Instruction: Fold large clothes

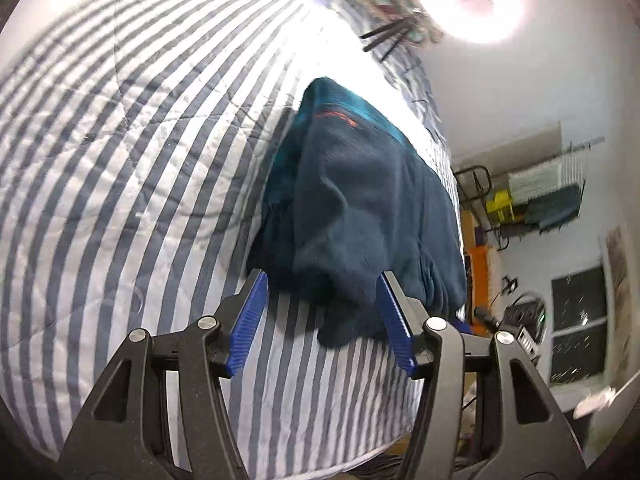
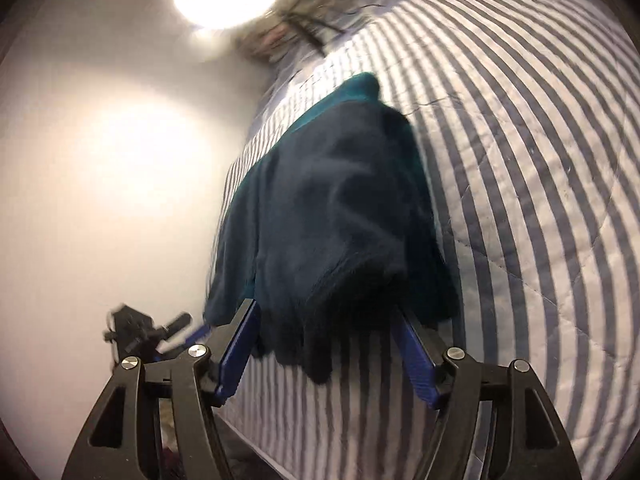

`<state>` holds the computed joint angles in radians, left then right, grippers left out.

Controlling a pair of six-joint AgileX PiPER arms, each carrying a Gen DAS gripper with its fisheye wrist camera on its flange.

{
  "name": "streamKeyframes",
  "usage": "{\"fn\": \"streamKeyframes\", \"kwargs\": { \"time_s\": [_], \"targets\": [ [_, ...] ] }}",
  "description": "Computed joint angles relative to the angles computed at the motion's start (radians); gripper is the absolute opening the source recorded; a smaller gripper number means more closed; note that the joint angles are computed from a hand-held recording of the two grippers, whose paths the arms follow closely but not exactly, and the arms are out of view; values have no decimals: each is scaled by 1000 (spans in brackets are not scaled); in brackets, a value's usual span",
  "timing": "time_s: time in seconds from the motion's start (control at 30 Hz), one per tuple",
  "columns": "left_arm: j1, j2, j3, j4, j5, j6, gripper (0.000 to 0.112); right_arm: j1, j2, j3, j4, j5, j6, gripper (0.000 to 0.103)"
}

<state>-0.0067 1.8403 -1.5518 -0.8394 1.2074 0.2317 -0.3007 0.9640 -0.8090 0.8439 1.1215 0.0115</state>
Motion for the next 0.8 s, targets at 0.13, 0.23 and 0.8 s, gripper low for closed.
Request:
{"fn": "streamKeyframes", "kwargs": {
  "time_s": [0.13, 0.23, 0.8],
  "targets": [
    [-58, 57, -74, 34, -34, -3, 45, 83, 75, -34, -23, -39, -3, 24],
    [-127, 47, -49, 175, -101, -9, 20, 214, 113, -67, -174, -86, 78, 3],
    [-103, -30, -169, 233, -56, 40, 22, 641, 92, -455, -810, 77, 461, 33]
  ]
}}
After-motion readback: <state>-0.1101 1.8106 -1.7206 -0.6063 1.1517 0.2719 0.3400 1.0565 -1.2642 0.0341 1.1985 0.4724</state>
